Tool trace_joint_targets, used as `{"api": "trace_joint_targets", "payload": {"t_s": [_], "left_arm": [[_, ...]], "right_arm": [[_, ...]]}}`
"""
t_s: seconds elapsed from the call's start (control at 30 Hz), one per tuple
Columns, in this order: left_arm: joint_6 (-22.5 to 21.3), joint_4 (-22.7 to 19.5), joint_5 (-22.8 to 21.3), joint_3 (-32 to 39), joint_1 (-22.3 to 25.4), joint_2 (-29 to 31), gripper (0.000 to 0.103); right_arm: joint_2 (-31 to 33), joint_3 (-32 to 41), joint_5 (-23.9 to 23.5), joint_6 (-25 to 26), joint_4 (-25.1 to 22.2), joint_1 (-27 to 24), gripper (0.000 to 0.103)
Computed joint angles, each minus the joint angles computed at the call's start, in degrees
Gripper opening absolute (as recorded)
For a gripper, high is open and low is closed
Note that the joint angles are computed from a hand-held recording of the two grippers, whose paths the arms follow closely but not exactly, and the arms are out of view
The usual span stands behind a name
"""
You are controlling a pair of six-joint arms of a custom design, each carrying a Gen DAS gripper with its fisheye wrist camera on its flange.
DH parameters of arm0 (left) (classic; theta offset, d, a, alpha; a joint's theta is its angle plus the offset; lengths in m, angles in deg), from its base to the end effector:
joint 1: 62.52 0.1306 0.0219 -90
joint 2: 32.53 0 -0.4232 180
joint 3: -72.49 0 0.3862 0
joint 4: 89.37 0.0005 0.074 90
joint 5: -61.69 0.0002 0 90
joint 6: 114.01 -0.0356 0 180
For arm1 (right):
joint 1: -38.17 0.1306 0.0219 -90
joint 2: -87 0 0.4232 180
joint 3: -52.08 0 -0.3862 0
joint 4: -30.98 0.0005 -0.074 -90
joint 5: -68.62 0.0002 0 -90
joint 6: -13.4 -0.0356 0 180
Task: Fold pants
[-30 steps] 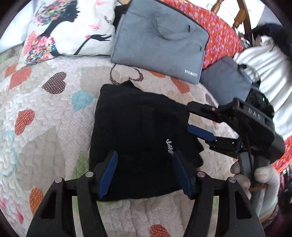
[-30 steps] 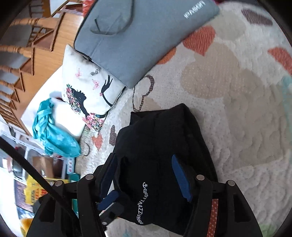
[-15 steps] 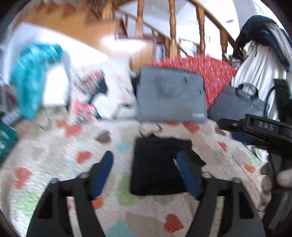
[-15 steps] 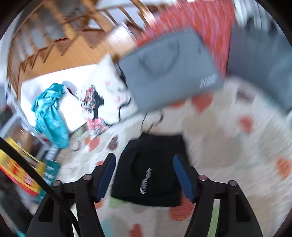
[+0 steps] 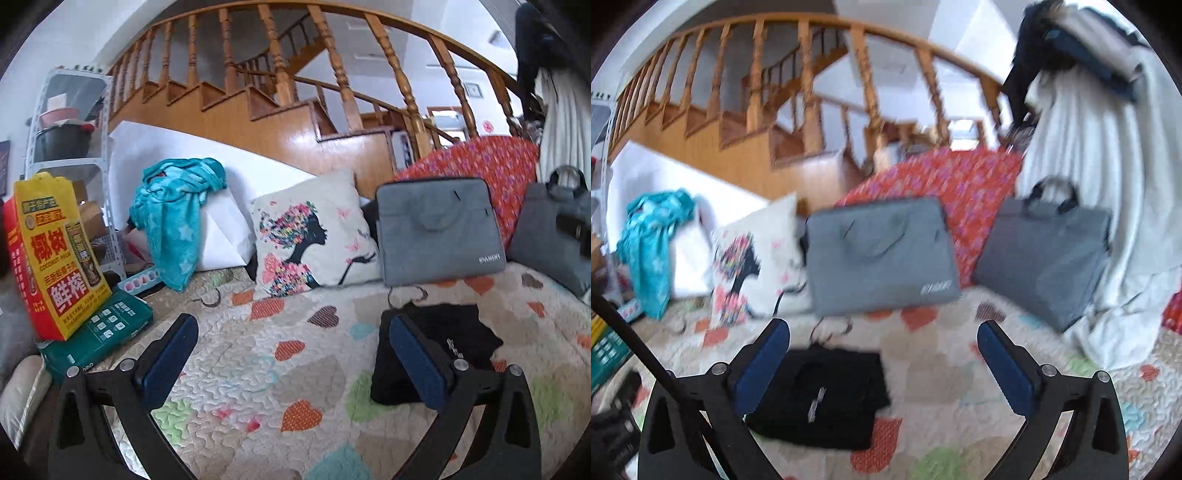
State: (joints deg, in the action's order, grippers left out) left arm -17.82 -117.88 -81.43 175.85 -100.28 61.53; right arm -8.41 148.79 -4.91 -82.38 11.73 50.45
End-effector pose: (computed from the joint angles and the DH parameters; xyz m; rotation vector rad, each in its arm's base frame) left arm 0.4306 -0.2981 0.5836 -0.1171 1.7777 0.3319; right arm 0.4584 0.0889 0.6194 0.1188 1.6859 -0.0074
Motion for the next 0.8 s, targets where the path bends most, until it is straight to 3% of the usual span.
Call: {"api": "trace_joint_targets", "payload": {"t_s": [0.07, 0.1, 0.23, 0.4, 0.57, 0.8], "left_arm": [[2.5, -3.3, 2.1, 1.1, 0.7, 0.4, 0.103], [4.0, -5.1, 3.2, 1.8, 1.0, 0.7, 0.103], [10.8, -13.0, 9.5, 4.9, 2.8, 2.2, 0.103], [16.3, -20.3, 17.2, 8.1, 4.8, 4.5, 0.103], [18.2, -22.8, 18.9, 9.1, 5.3, 5.7, 0.103], [17.3, -23.3, 21.6, 9.7, 5.6, 6.5, 0.103]], "right_arm": [[-0.4, -1.6, 2.5, 3.7, 4.3, 1.1, 0.103], [0.3, -1.0, 2.5, 5.3, 3.0, 1.5, 0.103], [5.5, 6.8, -6.4, 4.8, -15.1, 0.7, 0.103], [5.9, 5.6, -6.0, 4.5, -13.5, 1.5, 0.103], [7.7, 6.9, -8.6, 2.8, -15.9, 1.7, 0.103], [10.3, 8.9, -11.9, -0.3, -21.9, 1.1, 0.103]]}}
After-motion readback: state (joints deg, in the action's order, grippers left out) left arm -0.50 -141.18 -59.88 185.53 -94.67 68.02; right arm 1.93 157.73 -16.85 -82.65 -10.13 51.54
